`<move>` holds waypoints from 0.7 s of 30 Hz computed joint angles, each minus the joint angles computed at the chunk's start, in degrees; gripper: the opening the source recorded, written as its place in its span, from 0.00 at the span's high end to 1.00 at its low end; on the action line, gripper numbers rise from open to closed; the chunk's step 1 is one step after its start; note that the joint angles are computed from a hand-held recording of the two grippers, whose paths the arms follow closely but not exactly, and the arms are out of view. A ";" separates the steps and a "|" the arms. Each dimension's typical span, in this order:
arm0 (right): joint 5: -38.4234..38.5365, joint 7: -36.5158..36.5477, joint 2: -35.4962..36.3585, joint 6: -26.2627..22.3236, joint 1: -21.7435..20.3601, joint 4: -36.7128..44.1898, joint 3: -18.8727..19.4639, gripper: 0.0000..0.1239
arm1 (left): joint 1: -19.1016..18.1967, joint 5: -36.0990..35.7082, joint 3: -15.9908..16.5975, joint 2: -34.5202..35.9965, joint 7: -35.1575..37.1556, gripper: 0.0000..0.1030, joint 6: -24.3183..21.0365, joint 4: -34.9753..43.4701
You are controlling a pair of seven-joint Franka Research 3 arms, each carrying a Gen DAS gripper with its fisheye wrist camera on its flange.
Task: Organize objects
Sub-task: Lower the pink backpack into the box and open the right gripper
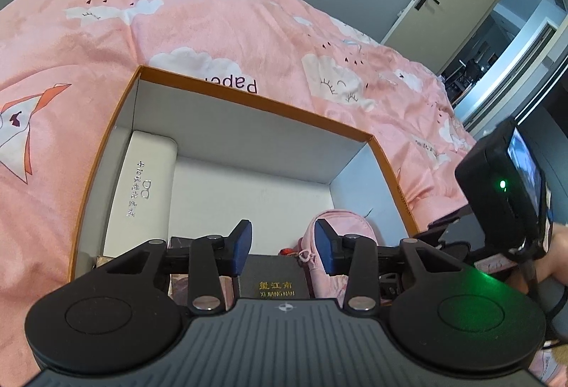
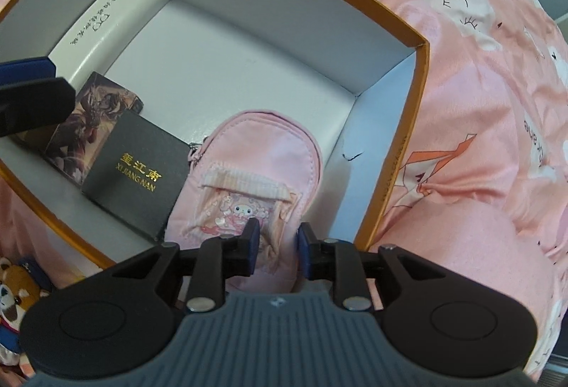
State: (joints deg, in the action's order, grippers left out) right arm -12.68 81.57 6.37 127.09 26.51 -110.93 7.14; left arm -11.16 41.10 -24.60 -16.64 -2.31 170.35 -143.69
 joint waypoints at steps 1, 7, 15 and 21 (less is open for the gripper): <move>-0.25 -0.28 0.00 -0.21 0.04 0.19 0.01 0.76 | -0.75 -0.79 0.65 0.06 1.00 0.56 -0.05 -0.12; 2.44 -3.55 -1.70 0.46 -0.58 0.09 0.15 0.62 | -0.90 -1.97 0.66 -0.41 1.41 0.55 -0.18 -0.63; 15.20 -9.86 -0.64 7.40 -2.75 0.15 -0.03 0.72 | -0.97 -2.95 0.83 0.15 1.98 0.55 -0.06 -0.68; 17.36 -8.77 0.51 6.79 -2.74 -0.64 -0.16 0.78 | -1.35 -2.91 0.93 1.33 2.62 0.55 -0.04 -0.06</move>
State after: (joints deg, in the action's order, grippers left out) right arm 4.68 72.79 6.89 133.88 23.77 -111.57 6.97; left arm -12.51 38.19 -23.67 -15.31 0.30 170.30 -143.75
